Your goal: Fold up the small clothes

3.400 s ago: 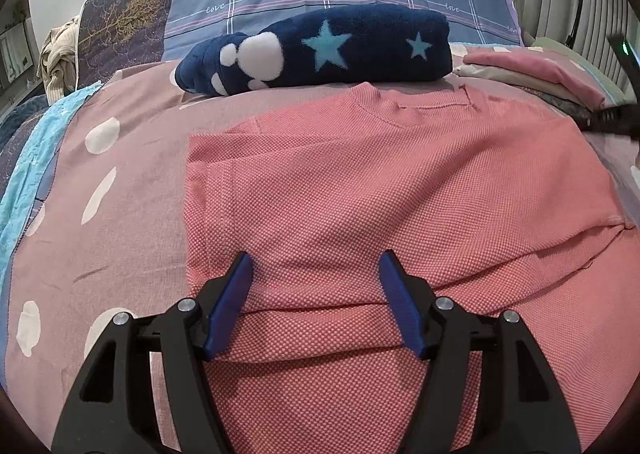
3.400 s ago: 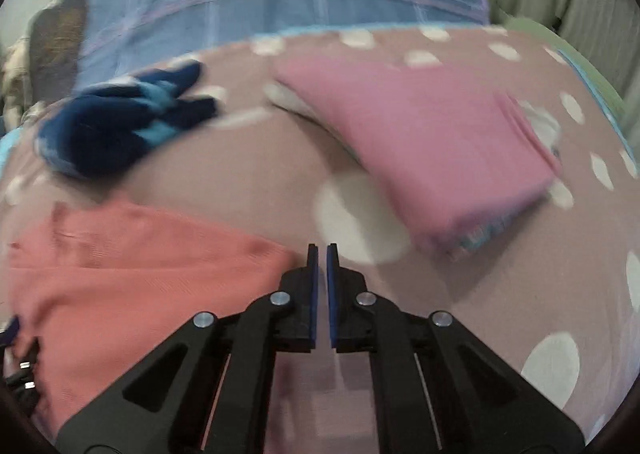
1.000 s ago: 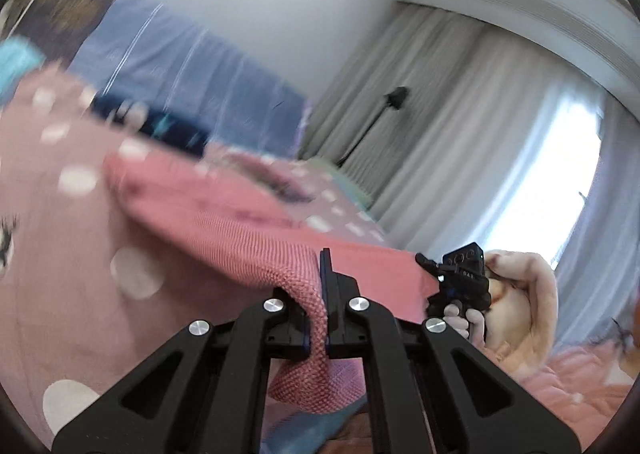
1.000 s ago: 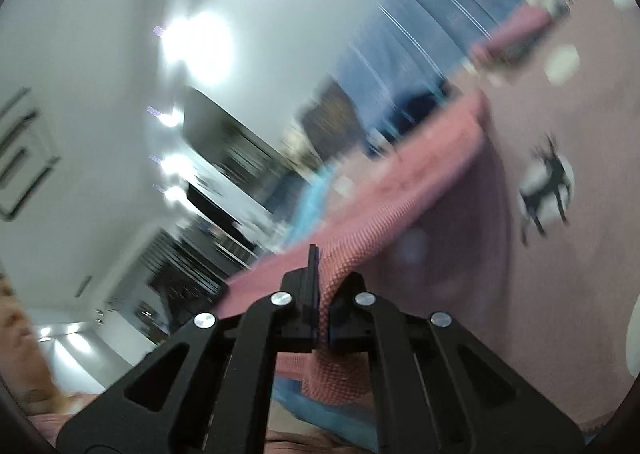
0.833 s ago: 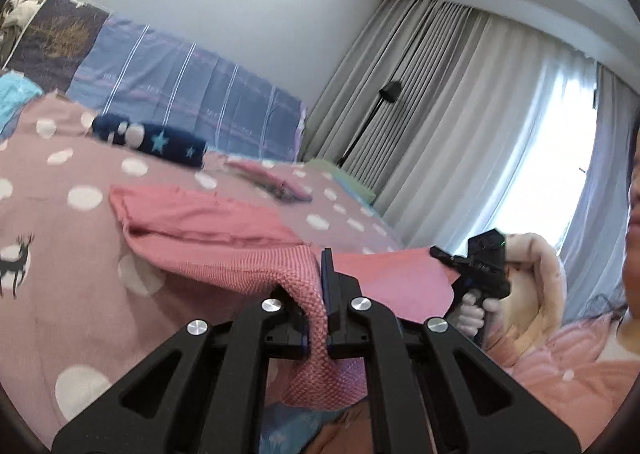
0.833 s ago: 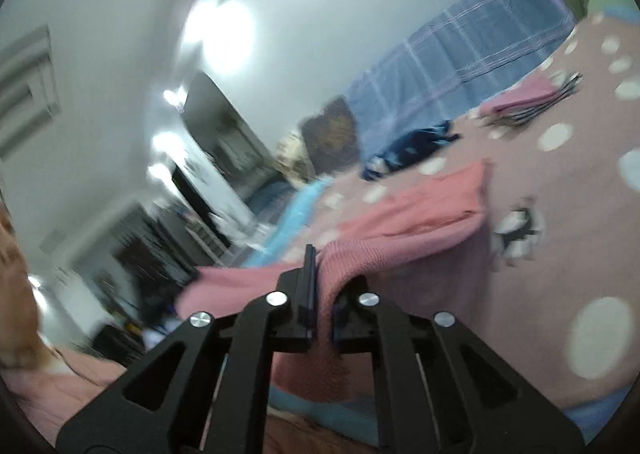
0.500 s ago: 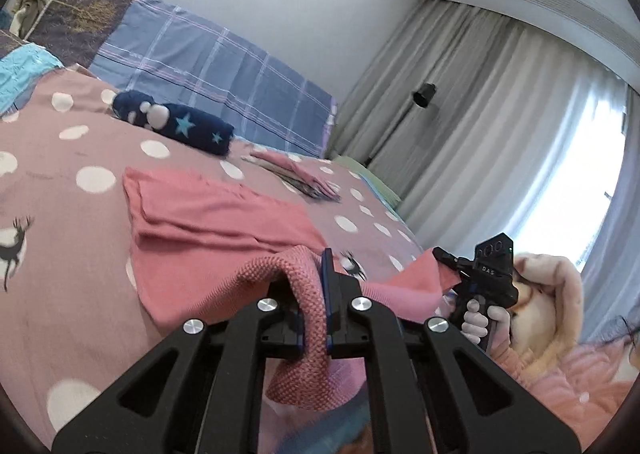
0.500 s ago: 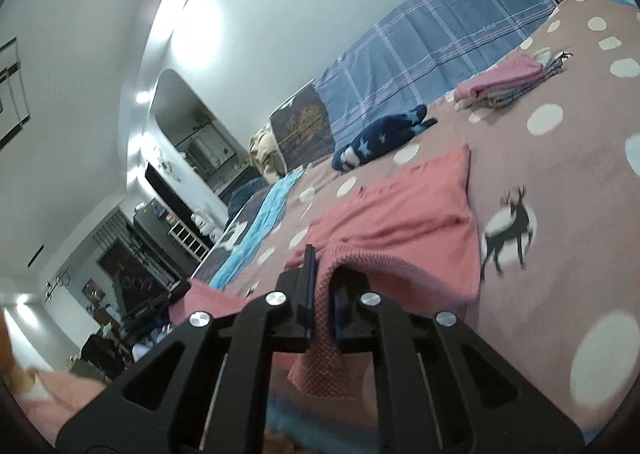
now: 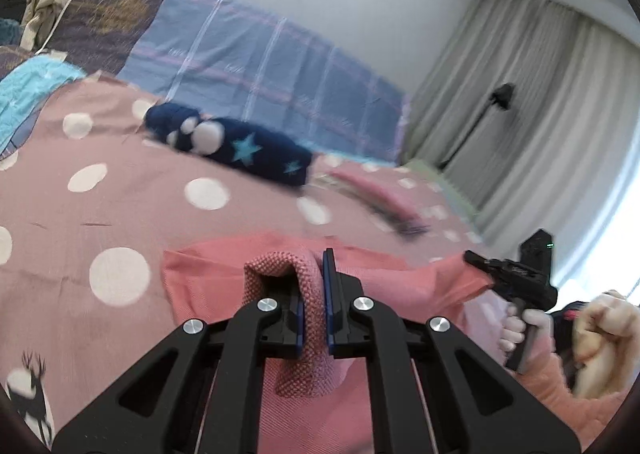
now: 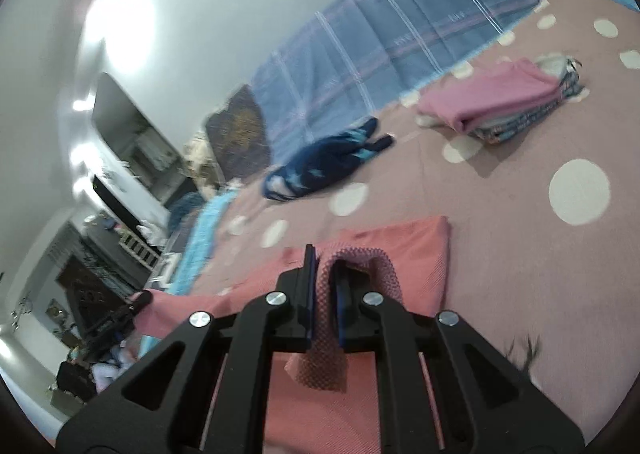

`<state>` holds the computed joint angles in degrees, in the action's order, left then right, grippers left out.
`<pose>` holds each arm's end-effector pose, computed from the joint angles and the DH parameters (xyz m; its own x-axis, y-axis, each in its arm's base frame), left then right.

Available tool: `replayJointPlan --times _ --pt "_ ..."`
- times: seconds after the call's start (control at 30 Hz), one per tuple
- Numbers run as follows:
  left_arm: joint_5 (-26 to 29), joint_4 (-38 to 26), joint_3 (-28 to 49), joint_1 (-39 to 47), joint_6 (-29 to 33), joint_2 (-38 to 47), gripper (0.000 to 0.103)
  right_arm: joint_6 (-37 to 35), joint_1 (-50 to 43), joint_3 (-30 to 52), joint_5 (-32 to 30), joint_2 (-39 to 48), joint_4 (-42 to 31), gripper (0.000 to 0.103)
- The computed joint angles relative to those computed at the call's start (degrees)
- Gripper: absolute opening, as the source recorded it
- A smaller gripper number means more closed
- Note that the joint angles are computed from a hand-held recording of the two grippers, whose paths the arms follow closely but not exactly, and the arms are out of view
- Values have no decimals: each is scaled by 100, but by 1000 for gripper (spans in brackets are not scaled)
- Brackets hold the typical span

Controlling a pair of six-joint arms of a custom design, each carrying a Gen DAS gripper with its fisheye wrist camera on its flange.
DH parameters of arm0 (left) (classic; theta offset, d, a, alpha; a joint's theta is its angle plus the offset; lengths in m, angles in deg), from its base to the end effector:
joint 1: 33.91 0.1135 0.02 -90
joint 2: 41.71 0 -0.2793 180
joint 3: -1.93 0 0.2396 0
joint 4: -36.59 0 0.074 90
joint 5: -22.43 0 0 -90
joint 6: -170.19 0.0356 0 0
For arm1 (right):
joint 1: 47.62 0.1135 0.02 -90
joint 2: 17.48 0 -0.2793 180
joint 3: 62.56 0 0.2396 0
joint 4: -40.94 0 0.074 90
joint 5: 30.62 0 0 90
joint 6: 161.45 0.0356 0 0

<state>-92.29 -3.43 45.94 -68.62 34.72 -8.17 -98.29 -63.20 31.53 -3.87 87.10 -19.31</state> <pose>0.1033 -0.0534 0.2589 -0.4399 -0.4831 -0.7571 -0.1360 0.8691 -0.4755 0.3511 -0.0649 0.2552 -0.7379 -0.0052 -0.6749 -0.5559 0.5719 0.6033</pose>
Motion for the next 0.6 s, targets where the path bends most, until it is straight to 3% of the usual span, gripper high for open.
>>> replayJointPlan --times 0.1,0.2,0.3,0.4,0.47,0.6 --pt "1536 1018 -571 1710 491 932 6 639 518 30 707 542 870 10" --pt "2098 1729 -968 2420 642 1701 6 912 786 199 1298 1118 1189 10" --pt "2704 2235 -1270 2947 664 1881 7 892 764 460 1246 1534 1004 10" --pt "2772 1987 -1306 2984 683 1518 14 544 689 551 1186 1539 712 13" --pt "2541 1496 -1212 2748 602 1105 27 265 644 583 1211 1443 460 22" --pt "2070 721 -1036 1925 329 377 29 -382 489 493 1219 1164 -62 24"
